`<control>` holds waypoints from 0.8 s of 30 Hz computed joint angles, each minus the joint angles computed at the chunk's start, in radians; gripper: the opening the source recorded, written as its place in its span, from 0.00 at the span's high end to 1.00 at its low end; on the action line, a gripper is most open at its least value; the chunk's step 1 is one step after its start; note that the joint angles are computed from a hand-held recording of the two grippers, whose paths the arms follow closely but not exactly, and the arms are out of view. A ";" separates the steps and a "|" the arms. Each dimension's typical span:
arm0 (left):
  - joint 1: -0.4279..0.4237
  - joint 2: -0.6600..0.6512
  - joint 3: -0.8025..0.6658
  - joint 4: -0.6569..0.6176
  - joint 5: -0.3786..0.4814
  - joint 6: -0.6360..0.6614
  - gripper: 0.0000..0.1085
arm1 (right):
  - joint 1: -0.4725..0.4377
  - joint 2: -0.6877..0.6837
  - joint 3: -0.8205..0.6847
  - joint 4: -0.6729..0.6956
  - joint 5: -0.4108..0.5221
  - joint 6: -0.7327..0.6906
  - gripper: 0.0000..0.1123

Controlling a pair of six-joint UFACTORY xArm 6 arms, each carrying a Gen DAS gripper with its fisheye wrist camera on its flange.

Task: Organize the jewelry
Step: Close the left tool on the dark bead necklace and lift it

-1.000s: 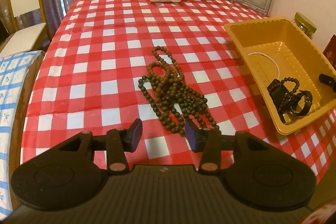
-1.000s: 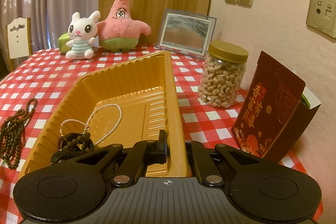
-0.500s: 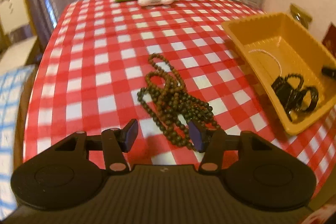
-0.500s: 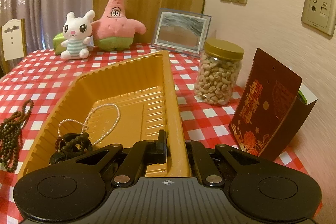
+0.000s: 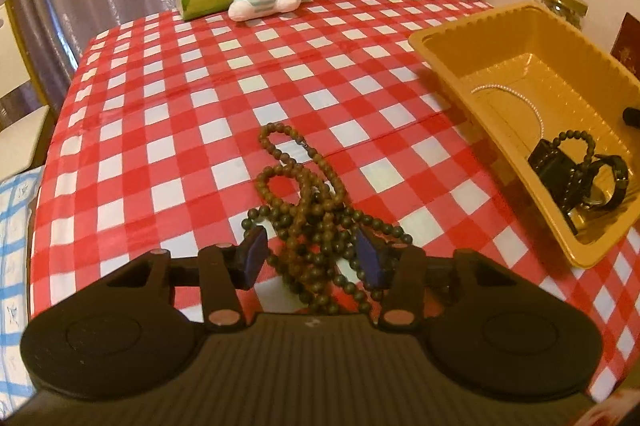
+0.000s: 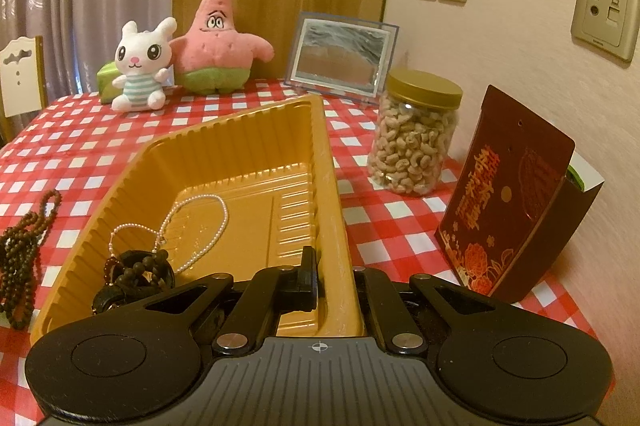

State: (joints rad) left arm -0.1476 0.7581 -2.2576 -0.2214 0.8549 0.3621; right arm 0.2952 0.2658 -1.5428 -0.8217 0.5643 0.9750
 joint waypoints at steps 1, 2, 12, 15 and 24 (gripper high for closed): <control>-0.001 0.012 -0.015 0.002 -0.002 0.006 0.58 | 0.000 0.000 0.000 0.001 0.000 -0.001 0.97; -0.002 0.023 -0.028 0.006 -0.005 0.014 0.58 | 0.000 0.000 0.000 0.001 0.000 -0.001 0.97; -0.018 0.191 -0.276 0.037 0.061 0.090 0.67 | 0.001 0.000 -0.001 0.000 0.001 0.000 0.97; -0.018 0.212 -0.301 0.038 0.060 0.101 0.70 | 0.001 0.000 -0.001 0.001 0.001 0.000 0.97; -0.013 0.165 -0.211 0.014 -0.006 0.132 0.88 | 0.001 0.002 -0.003 0.002 0.002 0.000 0.97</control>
